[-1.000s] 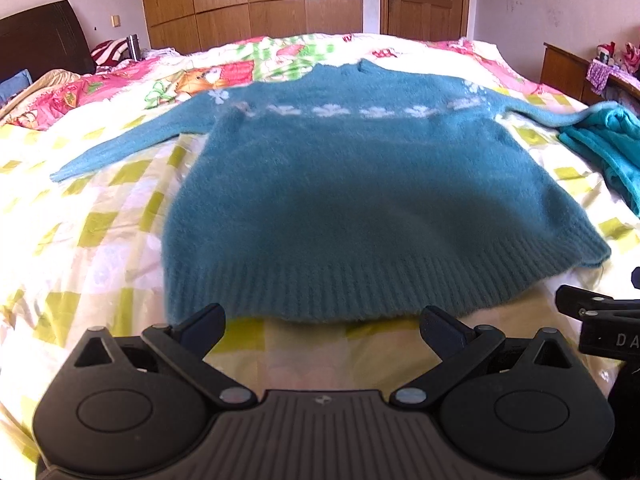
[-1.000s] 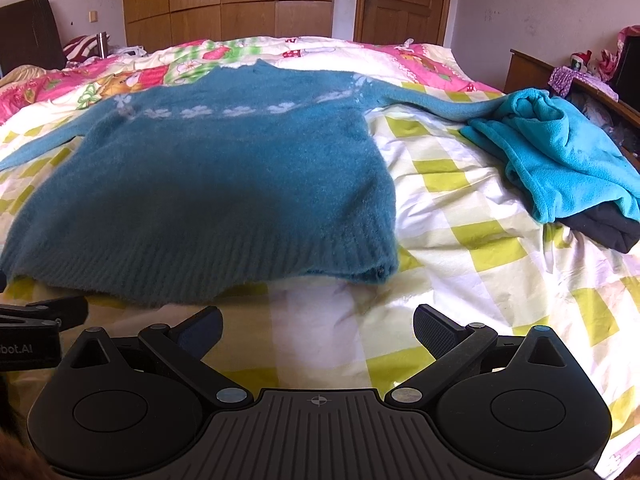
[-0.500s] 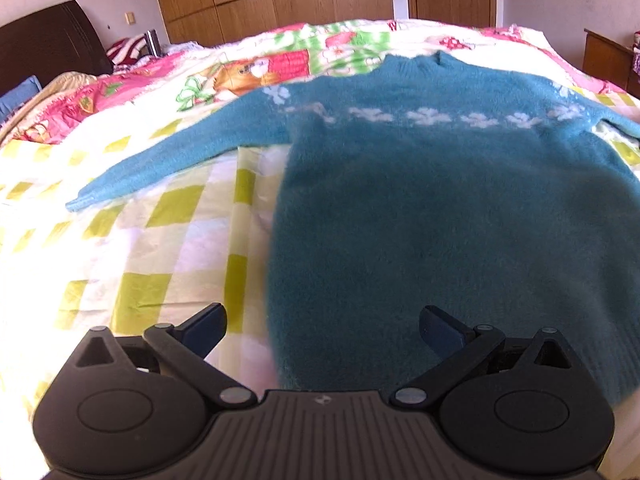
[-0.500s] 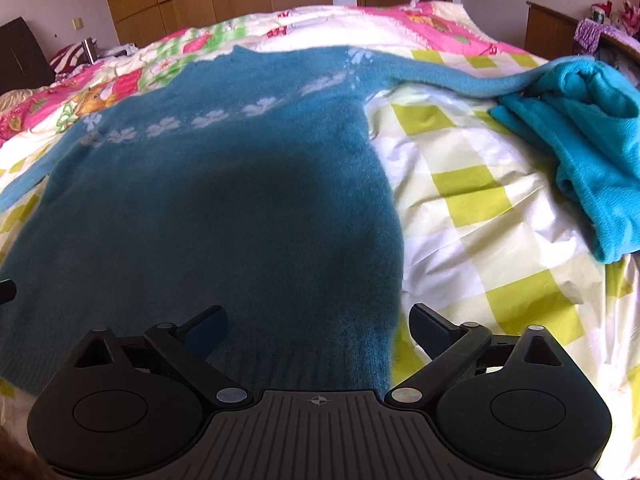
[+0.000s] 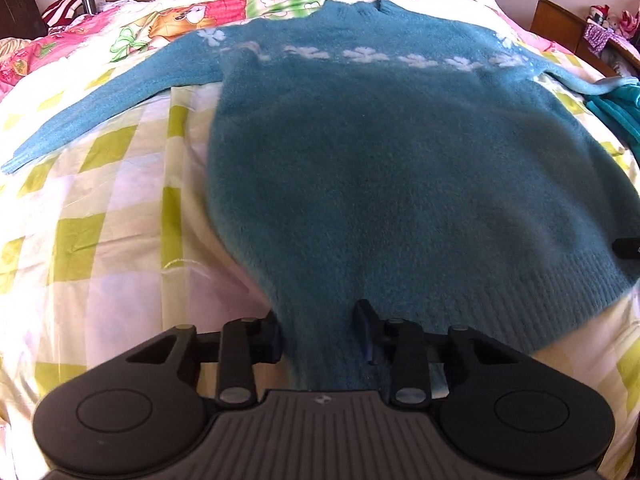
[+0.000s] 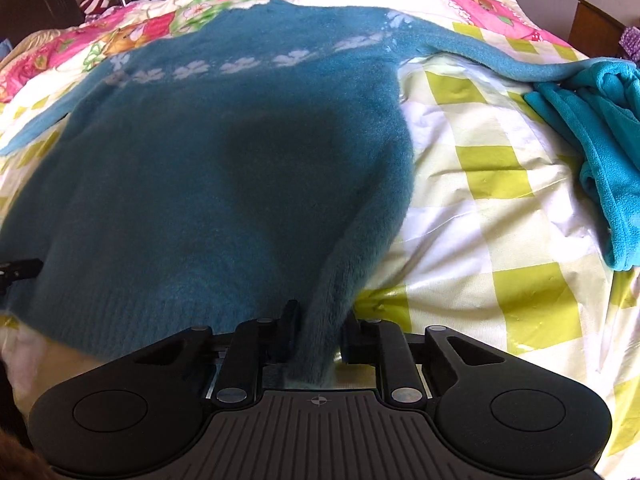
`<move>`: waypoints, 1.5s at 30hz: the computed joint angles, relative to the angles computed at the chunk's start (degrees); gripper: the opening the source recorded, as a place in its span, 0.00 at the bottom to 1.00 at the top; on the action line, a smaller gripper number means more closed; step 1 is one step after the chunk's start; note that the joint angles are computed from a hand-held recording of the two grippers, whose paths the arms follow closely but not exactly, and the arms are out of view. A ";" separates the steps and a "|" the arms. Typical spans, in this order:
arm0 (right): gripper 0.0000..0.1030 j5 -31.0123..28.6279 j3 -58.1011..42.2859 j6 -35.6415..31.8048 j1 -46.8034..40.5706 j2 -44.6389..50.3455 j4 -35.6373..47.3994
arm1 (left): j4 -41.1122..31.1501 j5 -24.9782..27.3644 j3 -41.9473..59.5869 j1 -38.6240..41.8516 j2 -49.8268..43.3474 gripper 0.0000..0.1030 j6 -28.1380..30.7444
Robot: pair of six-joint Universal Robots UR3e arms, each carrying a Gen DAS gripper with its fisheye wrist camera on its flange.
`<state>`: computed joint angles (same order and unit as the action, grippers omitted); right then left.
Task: Fold small clothes
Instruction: 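Move both grippers to the sweater hem and grasp it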
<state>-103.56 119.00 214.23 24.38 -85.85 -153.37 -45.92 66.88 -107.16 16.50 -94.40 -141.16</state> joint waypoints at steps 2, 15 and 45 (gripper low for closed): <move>0.11 0.06 0.47 -0.76 0.47 -0.81 1.26 | -2.61 -0.16 0.97 0.45 0.47 0.38 0.39; 0.65 -0.92 5.30 -1.52 -2.52 -4.55 -7.63 | -3.26 -6.38 5.00 4.34 -3.54 0.59 -2.12; 0.22 -10.69 -12.08 -2.61 9.01 -8.84 19.70 | -28.47 -13.46 1.65 22.18 14.92 0.31 13.66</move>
